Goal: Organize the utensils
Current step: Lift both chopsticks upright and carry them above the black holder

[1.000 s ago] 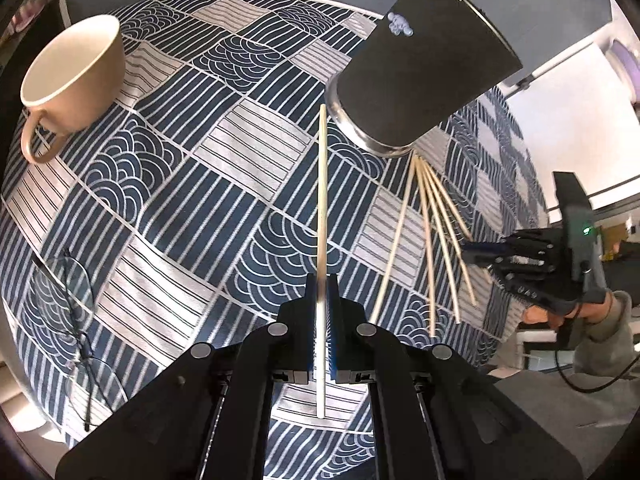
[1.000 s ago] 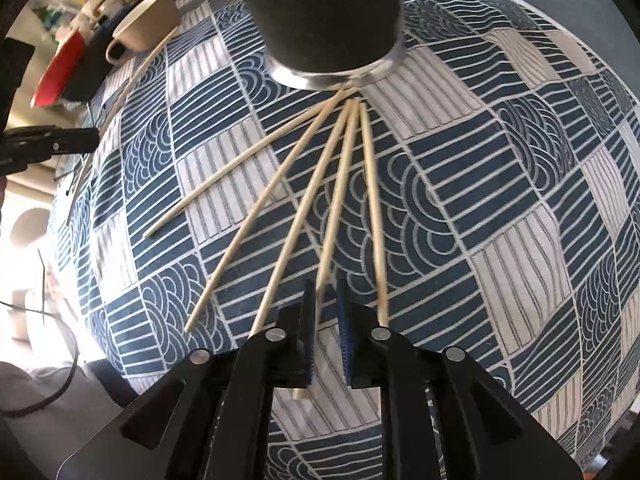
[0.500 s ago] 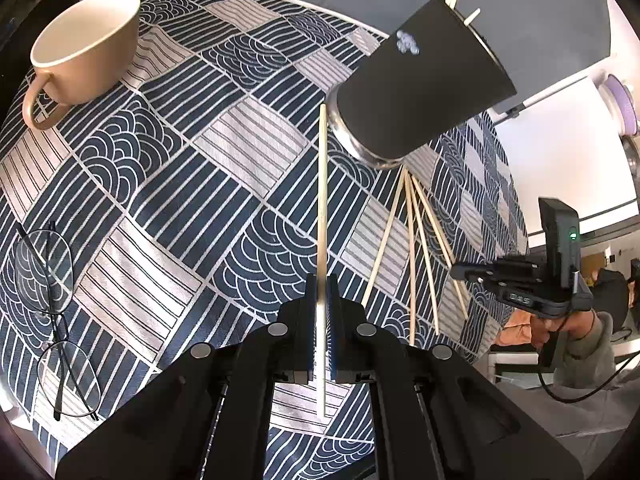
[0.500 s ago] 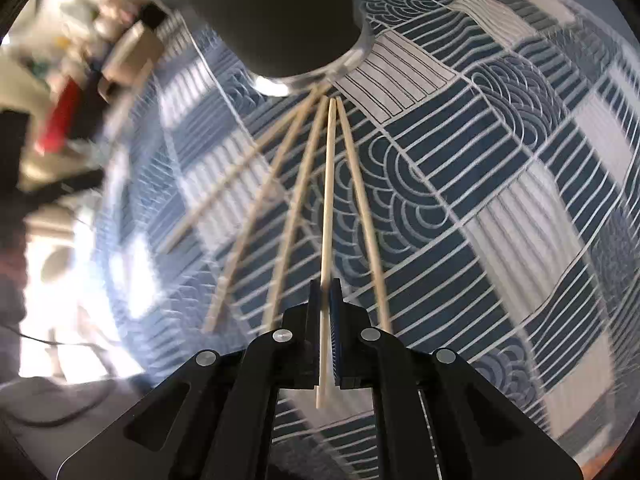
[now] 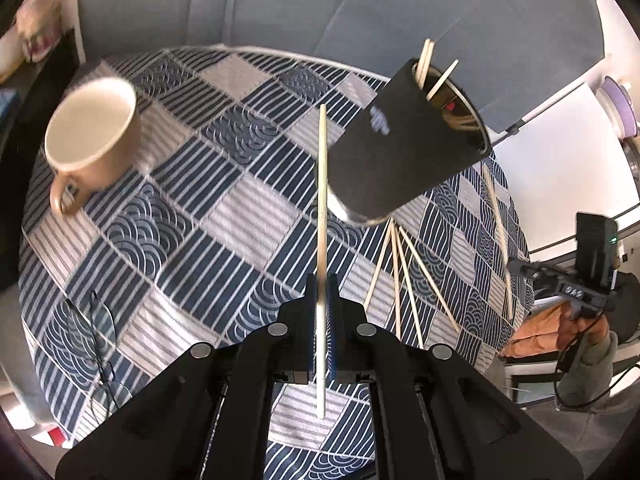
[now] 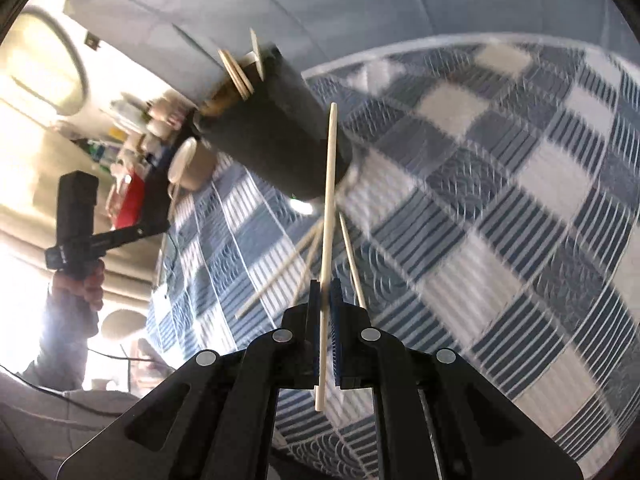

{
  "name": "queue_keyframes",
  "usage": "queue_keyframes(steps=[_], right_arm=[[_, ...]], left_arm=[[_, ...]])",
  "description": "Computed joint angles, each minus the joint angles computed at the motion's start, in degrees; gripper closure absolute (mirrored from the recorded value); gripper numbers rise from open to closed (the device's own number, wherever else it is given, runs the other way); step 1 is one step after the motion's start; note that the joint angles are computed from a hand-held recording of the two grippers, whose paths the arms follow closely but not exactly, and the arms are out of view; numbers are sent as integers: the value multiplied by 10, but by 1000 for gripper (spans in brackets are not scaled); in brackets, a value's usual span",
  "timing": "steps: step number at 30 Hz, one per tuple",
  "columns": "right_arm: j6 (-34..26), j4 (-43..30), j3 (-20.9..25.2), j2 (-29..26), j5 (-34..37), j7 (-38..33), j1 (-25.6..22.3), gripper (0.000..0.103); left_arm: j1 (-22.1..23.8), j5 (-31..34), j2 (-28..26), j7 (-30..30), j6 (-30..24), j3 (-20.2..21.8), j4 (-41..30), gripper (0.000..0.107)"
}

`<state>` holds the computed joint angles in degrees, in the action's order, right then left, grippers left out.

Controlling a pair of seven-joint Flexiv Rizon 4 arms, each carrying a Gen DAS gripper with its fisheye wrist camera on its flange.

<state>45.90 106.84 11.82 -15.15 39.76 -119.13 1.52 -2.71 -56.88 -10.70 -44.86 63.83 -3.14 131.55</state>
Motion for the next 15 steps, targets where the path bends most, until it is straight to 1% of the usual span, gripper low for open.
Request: queue_keyframes(steps=[8,11,15], right_arm=[[4,-88,7,-12,24,-44,0,99],[5,-121,11,-26,16,-50,7,98],[-18,-168,24,-47,29,-86,3,98]], left_arm=[[-11,18,-3,-6,21,-12,-55,102],[-14,1,-7,4,23,-22,-79,102],[-22,43,-21,-12,37,-24,-107,102]])
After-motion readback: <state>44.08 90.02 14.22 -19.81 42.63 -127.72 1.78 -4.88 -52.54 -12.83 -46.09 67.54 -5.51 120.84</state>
